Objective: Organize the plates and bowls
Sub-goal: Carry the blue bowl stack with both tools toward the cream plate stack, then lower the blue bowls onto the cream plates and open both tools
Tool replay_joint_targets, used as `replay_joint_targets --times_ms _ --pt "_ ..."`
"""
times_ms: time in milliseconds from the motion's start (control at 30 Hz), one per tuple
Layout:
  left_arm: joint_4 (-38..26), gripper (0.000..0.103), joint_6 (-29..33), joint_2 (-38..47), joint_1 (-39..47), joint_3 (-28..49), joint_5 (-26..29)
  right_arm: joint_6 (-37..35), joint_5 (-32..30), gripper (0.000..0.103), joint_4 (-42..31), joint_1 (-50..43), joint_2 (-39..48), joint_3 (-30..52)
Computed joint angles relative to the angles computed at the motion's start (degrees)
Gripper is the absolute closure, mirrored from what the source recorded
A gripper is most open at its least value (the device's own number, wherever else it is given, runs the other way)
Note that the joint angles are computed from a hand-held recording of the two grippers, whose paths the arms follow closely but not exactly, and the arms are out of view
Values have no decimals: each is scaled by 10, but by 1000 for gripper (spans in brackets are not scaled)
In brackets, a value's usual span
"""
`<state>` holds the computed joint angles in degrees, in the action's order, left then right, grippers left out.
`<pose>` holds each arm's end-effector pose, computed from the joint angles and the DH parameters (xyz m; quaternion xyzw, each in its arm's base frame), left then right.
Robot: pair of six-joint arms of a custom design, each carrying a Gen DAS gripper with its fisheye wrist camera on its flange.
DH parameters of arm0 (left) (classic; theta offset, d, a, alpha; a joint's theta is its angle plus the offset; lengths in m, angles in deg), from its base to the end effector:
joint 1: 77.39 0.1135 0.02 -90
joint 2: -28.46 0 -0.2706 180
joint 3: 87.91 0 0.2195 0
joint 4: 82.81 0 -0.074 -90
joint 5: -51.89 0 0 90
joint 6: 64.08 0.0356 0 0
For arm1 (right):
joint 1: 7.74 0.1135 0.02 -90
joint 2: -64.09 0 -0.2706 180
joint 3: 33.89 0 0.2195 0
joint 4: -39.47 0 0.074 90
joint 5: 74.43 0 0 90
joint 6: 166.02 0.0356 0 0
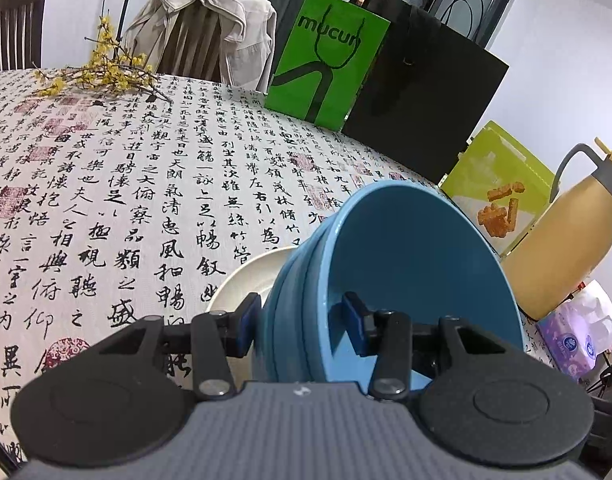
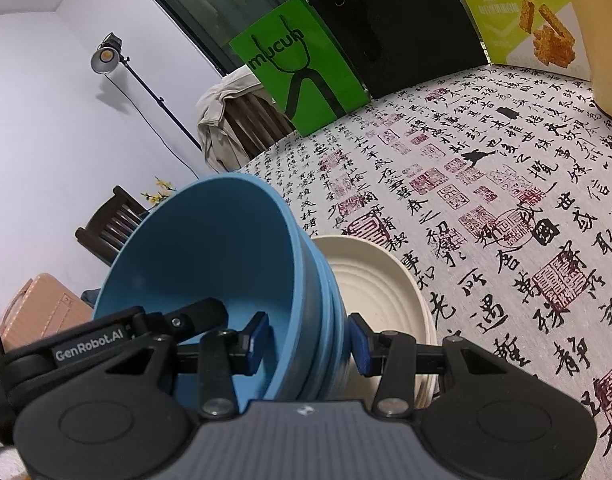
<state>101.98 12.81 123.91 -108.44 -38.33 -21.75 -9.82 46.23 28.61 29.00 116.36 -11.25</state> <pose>0.2348 -0.1530 0.1543 0.1987 0.8808 -0.2741 0.3311 0.1108 0.0601 0.1511 0.3298 0.8189 0.1664 0.4394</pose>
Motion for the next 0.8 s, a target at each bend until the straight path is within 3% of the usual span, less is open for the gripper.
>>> replay_joint_targets --times_ms 467,800 --pt "0 58 0 30 8 19 21 -24 -4 59 10 -23 30 8" --pt "0 56 3 39 16 26 39 -49 -56 56 41 -73 12 -12"
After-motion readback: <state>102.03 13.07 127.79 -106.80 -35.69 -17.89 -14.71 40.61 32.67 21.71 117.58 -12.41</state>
